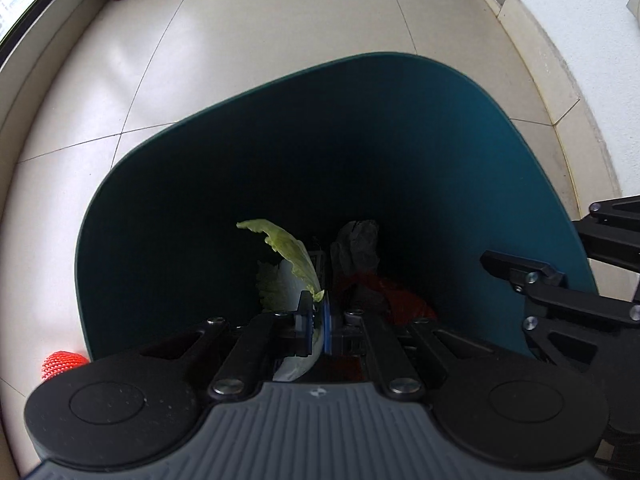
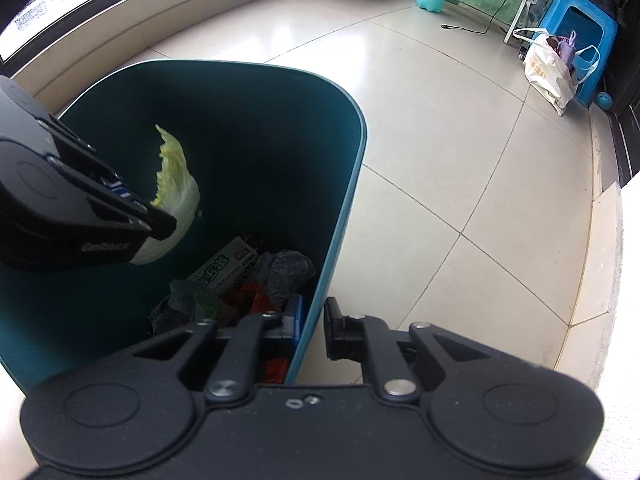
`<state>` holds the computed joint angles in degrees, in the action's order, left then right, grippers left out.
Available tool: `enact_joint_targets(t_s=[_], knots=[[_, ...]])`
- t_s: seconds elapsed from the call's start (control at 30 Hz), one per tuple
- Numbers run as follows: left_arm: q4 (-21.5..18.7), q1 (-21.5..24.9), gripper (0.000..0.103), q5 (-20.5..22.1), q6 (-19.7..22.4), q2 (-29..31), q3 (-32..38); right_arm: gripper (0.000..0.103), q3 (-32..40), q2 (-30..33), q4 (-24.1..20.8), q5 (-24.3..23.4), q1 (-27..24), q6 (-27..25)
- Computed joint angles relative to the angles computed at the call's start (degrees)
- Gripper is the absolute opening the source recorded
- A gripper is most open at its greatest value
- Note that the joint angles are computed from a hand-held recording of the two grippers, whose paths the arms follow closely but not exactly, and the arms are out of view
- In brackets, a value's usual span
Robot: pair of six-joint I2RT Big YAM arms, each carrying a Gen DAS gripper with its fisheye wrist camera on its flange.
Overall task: Collect trash
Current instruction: 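Open the left tool to drop the cabbage leaf into the basket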
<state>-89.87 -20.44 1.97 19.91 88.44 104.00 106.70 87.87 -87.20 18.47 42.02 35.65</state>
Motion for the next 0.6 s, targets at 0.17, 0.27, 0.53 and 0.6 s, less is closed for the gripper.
enact_joint_targets(t_s=[0.17,0.27,0.53,0.6], knots=[[0.2,-0.6,0.005,-0.7,-0.3,0.8,-0.8,0.01,-0.2,-0.2,0.1,0.0,0.0,-0.1],[0.9,-0.6,0.005,-0.4,-0.1,0.1,-1.7,0.01,-0.1,-0.1,0.0,0.0,0.0,-0.2],[-0.3,1.0,0.005,2.9,1.3,-2.5,-1.8,0.01,0.0,0.1,-0.1,0.2,0.1,0.0],[-1.6,2.1,0.005,4.3,2.1,-2.0,0.2,0.01,0.1,0.2,-0.2,0.2,0.1,0.0]])
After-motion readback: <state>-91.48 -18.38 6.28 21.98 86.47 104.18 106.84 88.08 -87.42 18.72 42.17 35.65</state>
